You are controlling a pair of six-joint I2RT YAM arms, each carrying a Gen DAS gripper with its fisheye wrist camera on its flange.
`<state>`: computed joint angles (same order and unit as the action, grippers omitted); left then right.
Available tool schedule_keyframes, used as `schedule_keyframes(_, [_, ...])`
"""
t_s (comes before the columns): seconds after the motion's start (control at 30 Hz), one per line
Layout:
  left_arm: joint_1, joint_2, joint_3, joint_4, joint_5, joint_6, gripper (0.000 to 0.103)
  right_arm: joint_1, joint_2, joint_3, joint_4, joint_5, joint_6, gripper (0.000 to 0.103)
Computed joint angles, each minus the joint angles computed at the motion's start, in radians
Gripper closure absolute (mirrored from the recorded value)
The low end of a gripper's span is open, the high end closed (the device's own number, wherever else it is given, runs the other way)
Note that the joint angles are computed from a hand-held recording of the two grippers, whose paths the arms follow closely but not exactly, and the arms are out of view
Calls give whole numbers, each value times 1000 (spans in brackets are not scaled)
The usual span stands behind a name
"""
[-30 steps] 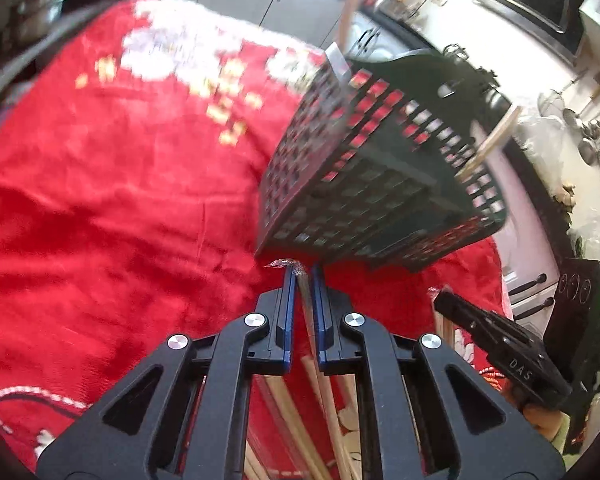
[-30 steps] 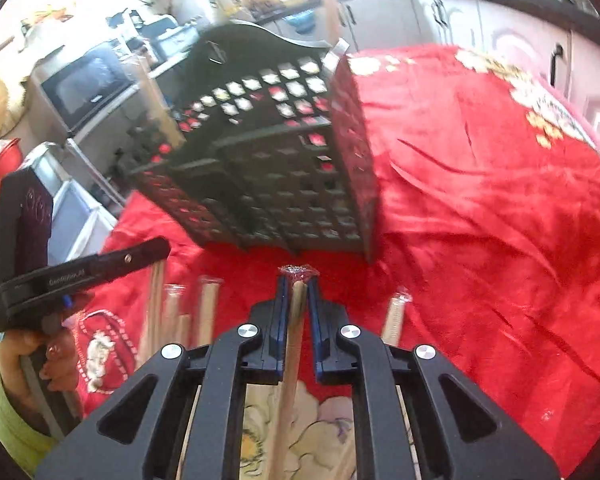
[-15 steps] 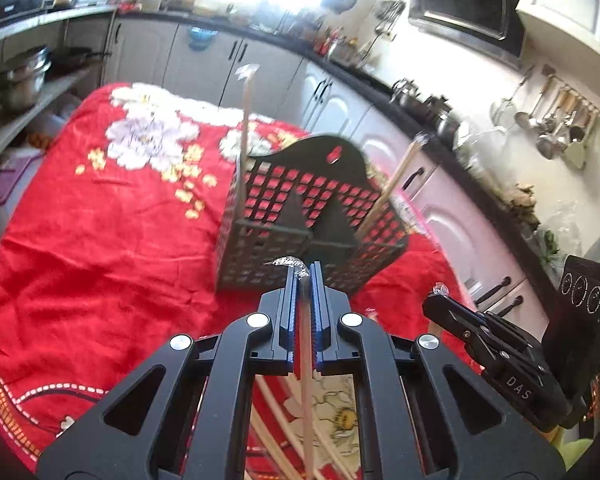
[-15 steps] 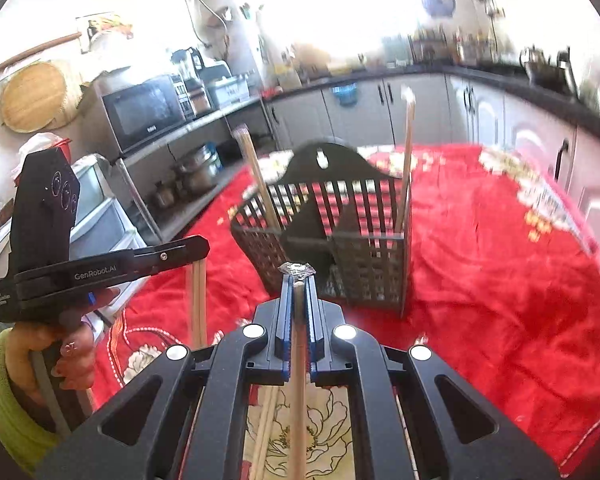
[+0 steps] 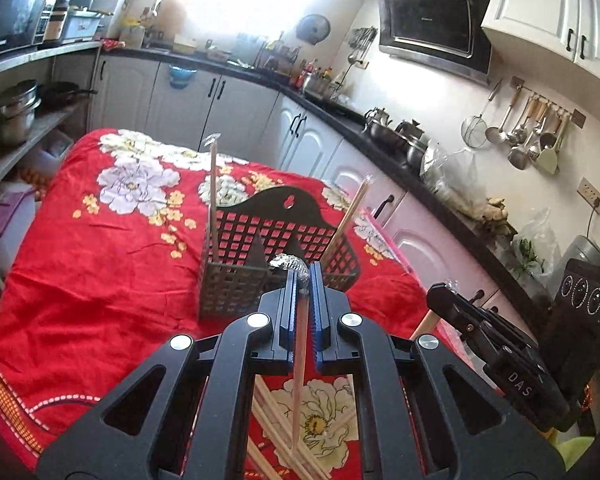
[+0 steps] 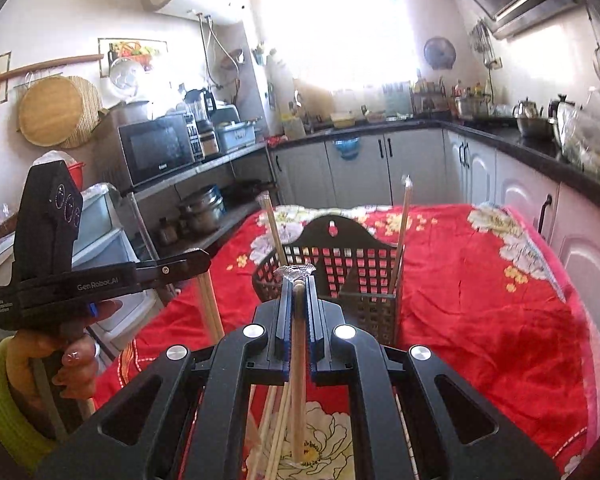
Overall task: Organize utensils
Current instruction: 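Lift both held chopsticks over the caddy and lower them into its slots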
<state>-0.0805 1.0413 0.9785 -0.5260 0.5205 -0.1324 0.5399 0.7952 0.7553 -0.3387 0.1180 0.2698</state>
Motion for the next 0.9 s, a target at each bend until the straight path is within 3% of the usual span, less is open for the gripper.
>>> schedule_keyframes(0.3, [-35, -13, 44, 1, 0, -11, 100, 27, -54, 25, -3, 78, -27, 97])
schedule_keyframes(0.9, [-105, 40, 164, 38, -23, -7, 100, -23, -55, 97, 15, 60, -64, 97])
